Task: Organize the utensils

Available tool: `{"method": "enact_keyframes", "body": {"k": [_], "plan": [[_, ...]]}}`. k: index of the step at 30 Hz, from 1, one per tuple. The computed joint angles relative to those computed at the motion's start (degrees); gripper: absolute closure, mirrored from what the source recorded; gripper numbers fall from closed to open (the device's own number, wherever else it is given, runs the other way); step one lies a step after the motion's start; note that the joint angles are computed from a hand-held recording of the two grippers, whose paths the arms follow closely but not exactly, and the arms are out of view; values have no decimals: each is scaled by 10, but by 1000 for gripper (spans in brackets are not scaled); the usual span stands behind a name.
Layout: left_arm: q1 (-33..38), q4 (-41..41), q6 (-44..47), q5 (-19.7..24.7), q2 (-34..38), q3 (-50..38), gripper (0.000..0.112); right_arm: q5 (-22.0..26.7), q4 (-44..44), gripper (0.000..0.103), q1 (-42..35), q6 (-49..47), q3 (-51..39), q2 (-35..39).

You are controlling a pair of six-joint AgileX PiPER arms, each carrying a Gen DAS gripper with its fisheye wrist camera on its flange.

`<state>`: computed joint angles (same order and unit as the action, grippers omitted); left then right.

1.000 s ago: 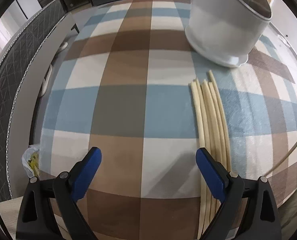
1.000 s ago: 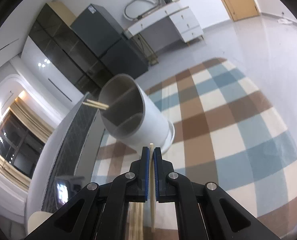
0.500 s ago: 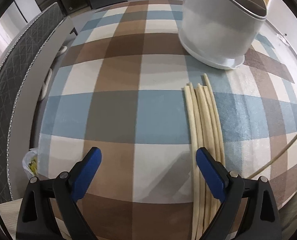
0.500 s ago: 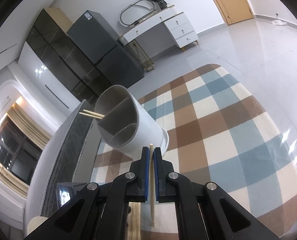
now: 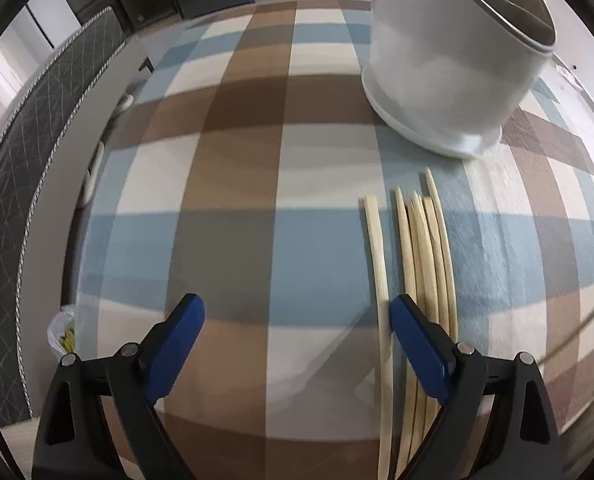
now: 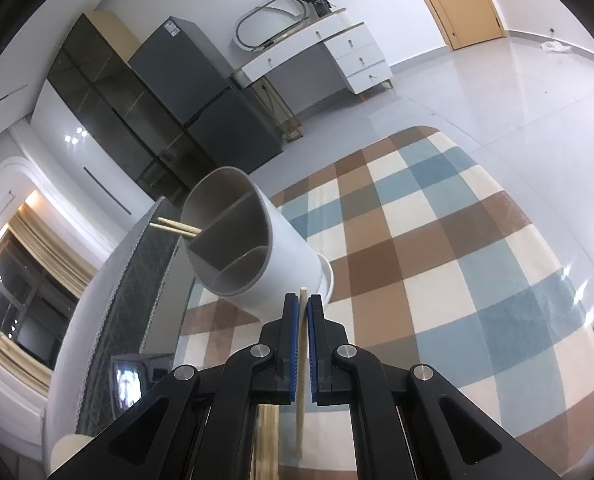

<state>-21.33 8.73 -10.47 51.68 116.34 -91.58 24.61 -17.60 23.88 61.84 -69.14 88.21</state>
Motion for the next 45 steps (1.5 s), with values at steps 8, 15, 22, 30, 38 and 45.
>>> {"method": "enact_keyframes", "body": {"k": [8,15,22,30,38,45], "plan": [[10,-59,42,-2,29,-52,79,13,9,99,4,-23,-22,24],[-18,-44,38,11,49,-92,110,20,11,99,4,-41,-38,42],[21,-168,92,-58,-12,-33,110,21,0,99,9,-36,-37,42],[39,-278,182,-230,-223,156,110,52,-122,99,73,41,-24,2],[25,-219,130,-214,-265,173,111,98,-228,99,141,84,-33,-9],[9,-197,132,-199,-290,178,111,106,-274,100,152,135,-7,-30]]}}
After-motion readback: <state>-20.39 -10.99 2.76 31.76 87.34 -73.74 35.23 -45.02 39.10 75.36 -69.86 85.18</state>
